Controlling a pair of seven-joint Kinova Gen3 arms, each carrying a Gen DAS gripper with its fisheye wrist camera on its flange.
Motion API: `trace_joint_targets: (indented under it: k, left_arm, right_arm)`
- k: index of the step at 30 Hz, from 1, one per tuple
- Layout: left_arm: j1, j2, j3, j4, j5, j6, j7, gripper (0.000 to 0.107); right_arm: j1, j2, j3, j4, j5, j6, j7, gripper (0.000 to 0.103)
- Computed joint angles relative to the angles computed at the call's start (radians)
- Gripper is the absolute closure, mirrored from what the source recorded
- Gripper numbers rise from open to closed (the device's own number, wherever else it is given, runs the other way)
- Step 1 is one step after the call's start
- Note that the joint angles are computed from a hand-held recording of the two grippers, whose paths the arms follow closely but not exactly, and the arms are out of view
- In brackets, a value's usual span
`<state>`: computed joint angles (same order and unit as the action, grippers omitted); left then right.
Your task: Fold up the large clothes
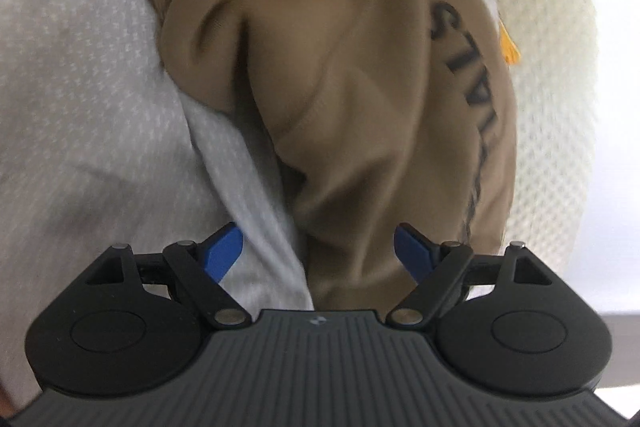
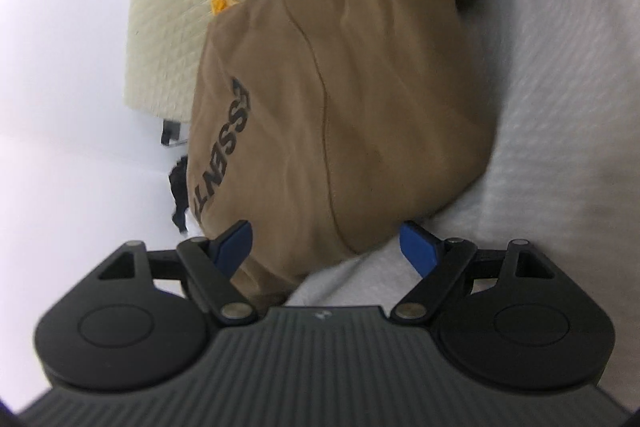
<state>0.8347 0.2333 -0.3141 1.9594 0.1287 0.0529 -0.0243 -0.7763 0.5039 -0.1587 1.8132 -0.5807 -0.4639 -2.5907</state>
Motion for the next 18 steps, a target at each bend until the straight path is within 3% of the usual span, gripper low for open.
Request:
trace_joint_targets:
  k: [5,8,10,12,15,18]
  left_arm:
    - [0.060,0.064,-0.107,-0.022,0.039,-0.025,0.027,0.023]
    - [0.087,0.107,-0.161,-0.084,0.036,0.027,0.010,0.024]
    - [0.114,0.121,-0.200,-0.125,-0.009,0.086,0.026,0.032]
    - [0.116,0.113,-0.201,-0.143,-0.055,0.108,0.035,0.036]
    - [0.146,0.079,-0.229,-0.115,-0.119,0.062,0.062,0.036]
    - [0.140,0.045,-0.222,-0.047,-0.114,-0.041,0.070,0.036]
  right_arm:
    - [-0.045,0.072,0.074,-0.124,-0.123,0.050,0.042,0.019]
    - [-0.029,0.106,0.055,-0.156,-0.147,-0.007,0.069,0.018]
    - [0.027,0.127,-0.016,-0.149,-0.082,-0.088,0.056,0.019]
    - [0.045,0.135,-0.032,-0.116,0.000,-0.169,-0.011,0.019]
    - [0.021,0.147,0.019,-0.097,0.108,-0.291,-0.123,0.020]
    - [0.063,0.163,-0.027,-0.085,0.182,-0.409,-0.123,0.020]
